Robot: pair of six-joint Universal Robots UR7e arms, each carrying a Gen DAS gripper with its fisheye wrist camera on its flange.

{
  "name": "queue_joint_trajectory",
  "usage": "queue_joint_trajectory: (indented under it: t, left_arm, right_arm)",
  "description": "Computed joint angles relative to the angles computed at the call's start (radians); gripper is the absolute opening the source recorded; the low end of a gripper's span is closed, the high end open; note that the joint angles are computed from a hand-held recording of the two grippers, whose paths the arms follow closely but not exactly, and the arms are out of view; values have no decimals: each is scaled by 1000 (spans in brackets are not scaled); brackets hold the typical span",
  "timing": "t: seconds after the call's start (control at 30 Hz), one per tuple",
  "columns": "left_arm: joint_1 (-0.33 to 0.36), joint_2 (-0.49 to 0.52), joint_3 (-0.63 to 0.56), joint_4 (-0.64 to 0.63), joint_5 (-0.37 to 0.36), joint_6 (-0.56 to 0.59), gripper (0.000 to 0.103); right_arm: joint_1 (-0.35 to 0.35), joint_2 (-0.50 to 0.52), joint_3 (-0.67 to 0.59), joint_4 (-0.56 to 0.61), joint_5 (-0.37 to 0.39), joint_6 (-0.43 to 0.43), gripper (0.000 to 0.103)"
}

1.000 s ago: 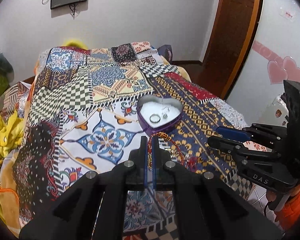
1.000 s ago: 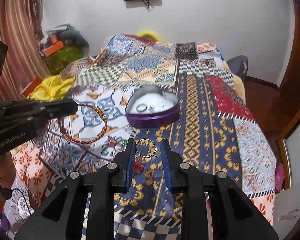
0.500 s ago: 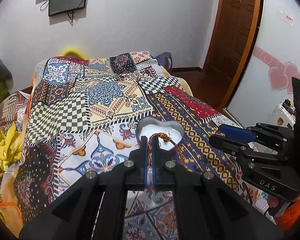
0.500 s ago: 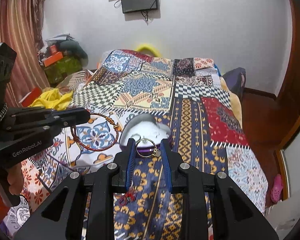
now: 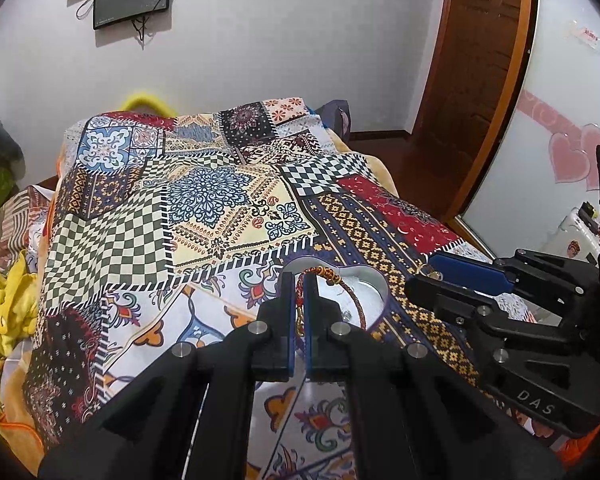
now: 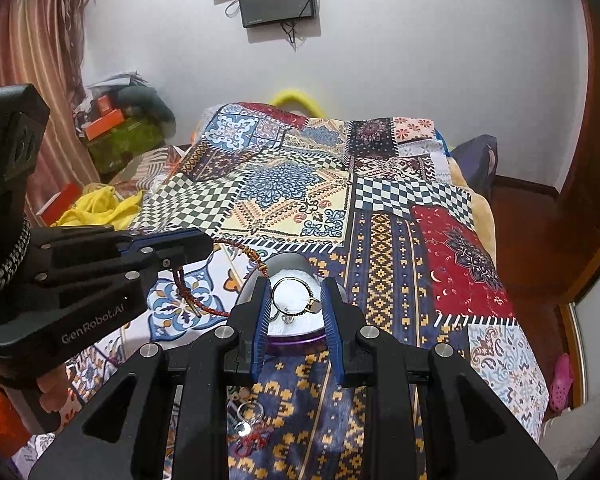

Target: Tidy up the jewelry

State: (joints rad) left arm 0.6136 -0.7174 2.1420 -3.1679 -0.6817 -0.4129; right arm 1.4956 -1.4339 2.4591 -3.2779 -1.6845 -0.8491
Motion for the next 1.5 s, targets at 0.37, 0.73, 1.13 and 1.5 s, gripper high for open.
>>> queue_joint_trajectory:
  t: [0.37, 0.73, 1.13, 1.5]
  left_arm:
    - [70, 39, -64, 51, -44, 2, 2]
    - [96, 69, -109, 106, -52, 22, 2]
    - [103, 55, -106, 152, -80, -9, 10]
    - [58, -5, -42, 125, -59, -49, 30]
  right_arm:
    - [-19, 78, -61, 33, -57, 13, 23]
    - [-9, 138, -91, 20, -116, -14, 24]
    - [6, 137, -96, 47, -139, -32, 24]
    - [22, 100, -82, 58, -155, -29, 24]
